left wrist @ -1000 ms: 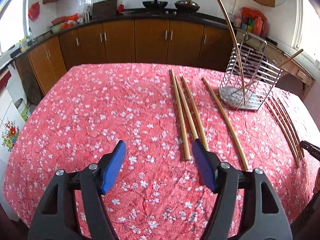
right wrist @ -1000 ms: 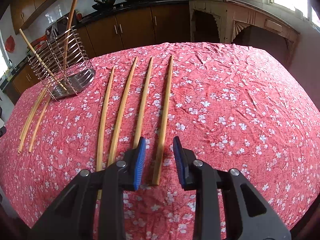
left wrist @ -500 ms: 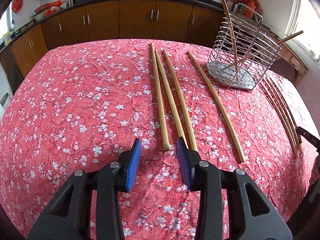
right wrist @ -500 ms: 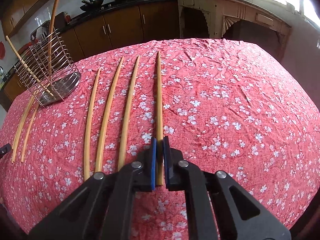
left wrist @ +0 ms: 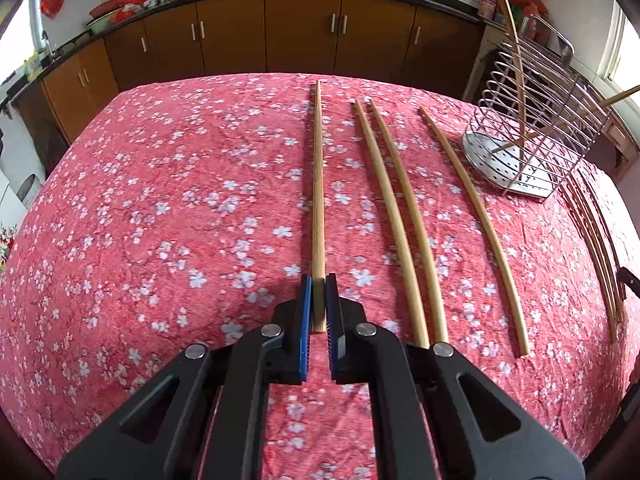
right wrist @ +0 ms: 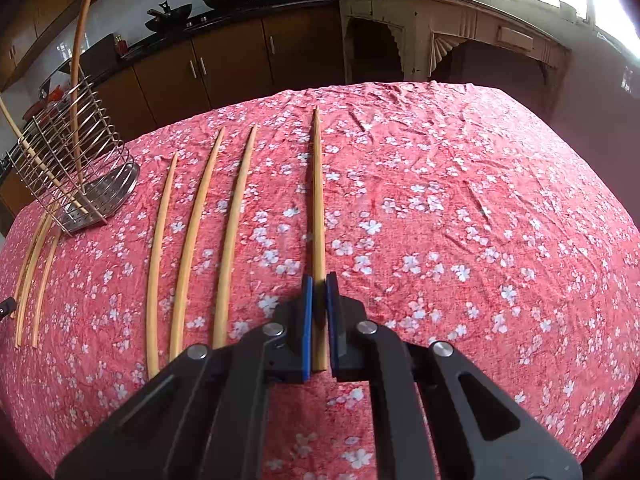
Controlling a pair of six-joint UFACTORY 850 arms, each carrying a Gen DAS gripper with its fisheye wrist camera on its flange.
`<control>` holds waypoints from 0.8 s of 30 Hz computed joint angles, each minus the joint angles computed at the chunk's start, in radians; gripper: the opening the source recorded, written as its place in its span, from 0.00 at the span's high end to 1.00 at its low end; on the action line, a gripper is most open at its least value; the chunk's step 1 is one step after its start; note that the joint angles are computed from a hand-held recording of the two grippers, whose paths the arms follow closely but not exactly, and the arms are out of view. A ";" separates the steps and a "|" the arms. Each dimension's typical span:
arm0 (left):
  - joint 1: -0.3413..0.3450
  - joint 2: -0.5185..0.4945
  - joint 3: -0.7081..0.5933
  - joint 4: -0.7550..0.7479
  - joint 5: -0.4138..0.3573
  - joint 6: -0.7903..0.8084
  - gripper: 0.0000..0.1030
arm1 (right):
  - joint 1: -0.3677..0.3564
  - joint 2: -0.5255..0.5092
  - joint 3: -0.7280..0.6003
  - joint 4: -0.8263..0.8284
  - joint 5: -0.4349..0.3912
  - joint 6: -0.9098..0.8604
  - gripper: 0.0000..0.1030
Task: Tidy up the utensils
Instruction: 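Lift the chopstick with the right tool while the left tool lifts its chopstick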
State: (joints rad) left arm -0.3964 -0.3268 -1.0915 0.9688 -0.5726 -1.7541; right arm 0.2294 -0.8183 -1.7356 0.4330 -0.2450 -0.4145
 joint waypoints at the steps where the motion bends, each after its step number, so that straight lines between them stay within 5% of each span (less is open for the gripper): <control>1: 0.003 0.007 0.010 0.005 0.002 -0.006 0.93 | -0.002 0.004 0.007 0.029 0.004 -0.032 0.92; 6: -0.011 0.035 0.058 0.087 0.020 -0.060 0.93 | -0.006 0.033 0.060 0.165 0.016 -0.176 0.89; 24: -0.039 -0.007 0.002 0.073 0.002 -0.066 0.93 | -0.009 0.078 0.129 0.280 0.052 -0.286 0.92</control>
State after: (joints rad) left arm -0.4349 -0.3338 -1.0894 1.0415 -0.5701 -1.8197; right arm 0.2205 -0.7400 -1.6062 0.7127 -0.1928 -0.7004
